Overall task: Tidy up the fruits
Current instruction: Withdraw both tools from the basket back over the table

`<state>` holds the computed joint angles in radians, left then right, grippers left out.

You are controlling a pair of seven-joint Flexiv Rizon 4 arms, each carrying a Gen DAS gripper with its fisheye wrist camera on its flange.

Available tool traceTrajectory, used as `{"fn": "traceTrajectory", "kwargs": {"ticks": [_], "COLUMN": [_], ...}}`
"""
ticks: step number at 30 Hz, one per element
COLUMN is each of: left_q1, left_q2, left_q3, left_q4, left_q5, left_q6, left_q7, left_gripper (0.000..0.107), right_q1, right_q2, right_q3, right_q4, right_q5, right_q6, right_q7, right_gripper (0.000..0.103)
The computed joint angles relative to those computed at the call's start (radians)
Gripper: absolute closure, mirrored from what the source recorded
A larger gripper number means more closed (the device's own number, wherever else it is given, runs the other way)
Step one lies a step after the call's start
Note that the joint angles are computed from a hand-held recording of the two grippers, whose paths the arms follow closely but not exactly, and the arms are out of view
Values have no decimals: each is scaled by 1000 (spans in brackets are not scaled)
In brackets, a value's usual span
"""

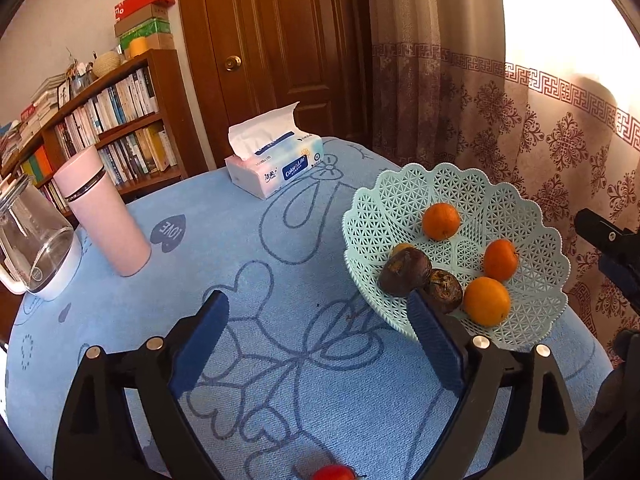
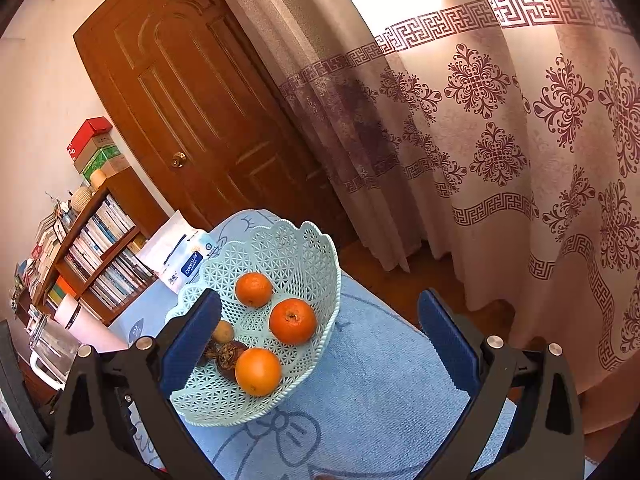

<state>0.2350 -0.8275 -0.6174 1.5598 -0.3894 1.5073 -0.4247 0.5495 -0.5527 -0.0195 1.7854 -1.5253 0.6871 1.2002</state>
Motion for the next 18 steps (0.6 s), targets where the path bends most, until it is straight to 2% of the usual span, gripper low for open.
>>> {"fn": "traceTrajectory", "kwargs": {"ticks": [5,18], "left_q1": [22,49], "left_q2": [2,-1], "left_q3": [-18,3], "left_q4": [25,41], "left_q5": [30,164], "left_q6": [58,142], "left_q7": [-2,-93], "left_gripper": [17,17], "right_q1": [7,55], "right_q2": [1,-12], "right_q3": [1,-3], "right_q4": [0,-30], "right_q5": [8,34], "right_q6": [-23,-139], "right_q7": [-1,-101], "right_gripper": [3,3]}}
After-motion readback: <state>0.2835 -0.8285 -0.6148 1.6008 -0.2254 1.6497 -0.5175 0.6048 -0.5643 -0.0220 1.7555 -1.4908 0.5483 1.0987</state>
